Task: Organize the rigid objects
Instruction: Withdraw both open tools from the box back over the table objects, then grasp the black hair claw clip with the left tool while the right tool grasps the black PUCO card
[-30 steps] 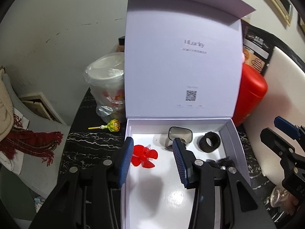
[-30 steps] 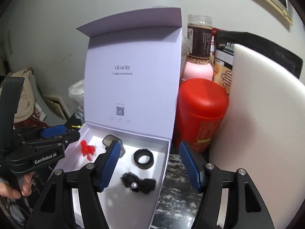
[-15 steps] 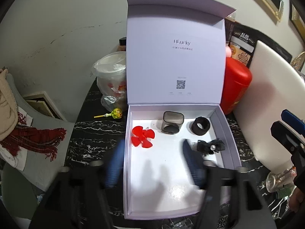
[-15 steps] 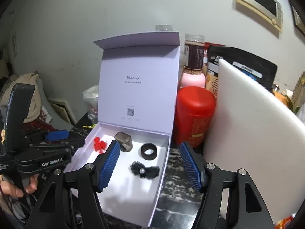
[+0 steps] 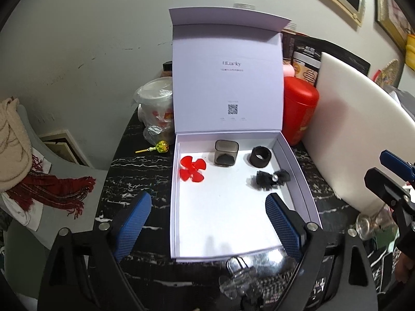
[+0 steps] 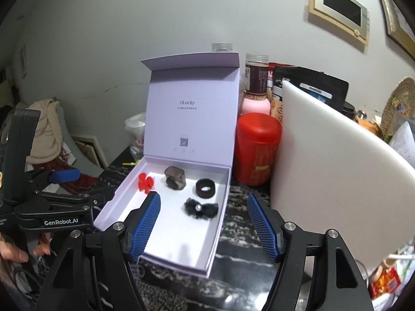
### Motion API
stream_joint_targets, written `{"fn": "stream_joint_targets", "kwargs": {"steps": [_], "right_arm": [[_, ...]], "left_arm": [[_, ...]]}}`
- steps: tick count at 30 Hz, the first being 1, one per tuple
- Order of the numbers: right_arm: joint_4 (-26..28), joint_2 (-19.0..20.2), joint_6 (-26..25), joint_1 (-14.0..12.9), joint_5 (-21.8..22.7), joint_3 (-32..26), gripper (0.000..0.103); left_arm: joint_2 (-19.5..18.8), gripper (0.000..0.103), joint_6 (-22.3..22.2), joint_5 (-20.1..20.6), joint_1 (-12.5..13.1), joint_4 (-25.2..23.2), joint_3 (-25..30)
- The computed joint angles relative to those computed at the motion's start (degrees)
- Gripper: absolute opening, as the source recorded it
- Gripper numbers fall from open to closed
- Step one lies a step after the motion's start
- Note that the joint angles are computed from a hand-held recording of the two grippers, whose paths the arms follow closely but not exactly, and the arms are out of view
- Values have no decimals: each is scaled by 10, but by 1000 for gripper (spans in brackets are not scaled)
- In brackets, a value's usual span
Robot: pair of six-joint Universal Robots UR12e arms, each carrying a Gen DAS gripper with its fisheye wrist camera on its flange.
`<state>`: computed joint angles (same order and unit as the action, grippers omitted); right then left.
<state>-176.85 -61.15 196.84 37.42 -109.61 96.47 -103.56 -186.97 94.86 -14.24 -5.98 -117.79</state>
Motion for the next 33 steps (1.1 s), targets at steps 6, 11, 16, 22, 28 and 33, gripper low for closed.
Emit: {"fn": "stream_joint_targets", "kwargs": {"steps": [6,11,16,22,28,33], "right_arm": [[-5,-12,11,8,-10,22,72],[-3,-19,14,13,-11,35,73],[-2,-24,19,19,-12,47,73],[-2,-26,21,27,-11,56,77],[6,-27,32,33,-5,66,77],[20,-26,47,35,6,74,77]], "left_arm": [[18,91,6,1,-6,6,-21],[26,91,9,12,-14,-2,-31],[34,91,10,6,-15,-2,-45],[43,91,9,-7,-15,0,-61],[50,91,11,-13,-18,1,-74],[55,91,8,-26,-19,-8,-84]]}}
